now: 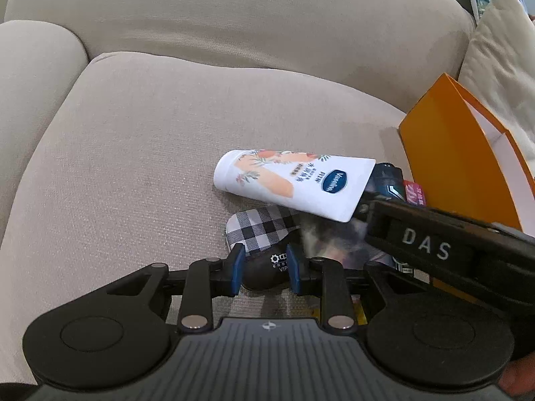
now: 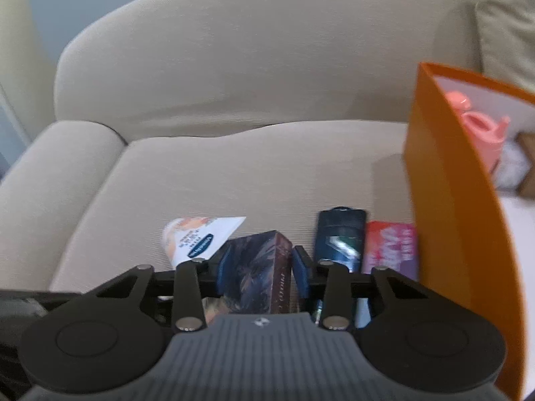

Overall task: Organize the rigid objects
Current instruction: 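Move the right tool to the photo card box while the left tool approaches the plaid case, then grasp the photo card box with the right tool while the left tool grasps the plaid case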

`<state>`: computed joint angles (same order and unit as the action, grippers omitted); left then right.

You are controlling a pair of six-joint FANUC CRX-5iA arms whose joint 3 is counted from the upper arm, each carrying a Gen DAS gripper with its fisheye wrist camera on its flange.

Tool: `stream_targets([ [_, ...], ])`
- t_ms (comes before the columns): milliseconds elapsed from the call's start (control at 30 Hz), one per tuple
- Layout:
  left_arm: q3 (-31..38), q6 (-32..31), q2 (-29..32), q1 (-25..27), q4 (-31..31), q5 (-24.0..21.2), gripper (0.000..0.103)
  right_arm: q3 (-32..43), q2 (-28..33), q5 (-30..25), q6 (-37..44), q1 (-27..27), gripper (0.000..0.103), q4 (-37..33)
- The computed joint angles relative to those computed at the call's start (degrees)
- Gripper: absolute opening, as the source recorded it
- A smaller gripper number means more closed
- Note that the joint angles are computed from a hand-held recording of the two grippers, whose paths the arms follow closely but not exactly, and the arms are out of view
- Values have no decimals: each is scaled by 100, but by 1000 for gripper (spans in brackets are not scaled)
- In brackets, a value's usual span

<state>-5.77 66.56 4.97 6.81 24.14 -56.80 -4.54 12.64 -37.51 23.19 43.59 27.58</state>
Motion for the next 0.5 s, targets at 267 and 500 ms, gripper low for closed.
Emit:
stream_targets([
  [267, -22, -81, -59, -128, -273, 188, 26, 696, 118, -517, 1040, -196, 56, -1834],
  [500, -8, -139, -92, -232, -502, 283, 24, 845, 44, -784, 1093, -330, 54, -2579],
])
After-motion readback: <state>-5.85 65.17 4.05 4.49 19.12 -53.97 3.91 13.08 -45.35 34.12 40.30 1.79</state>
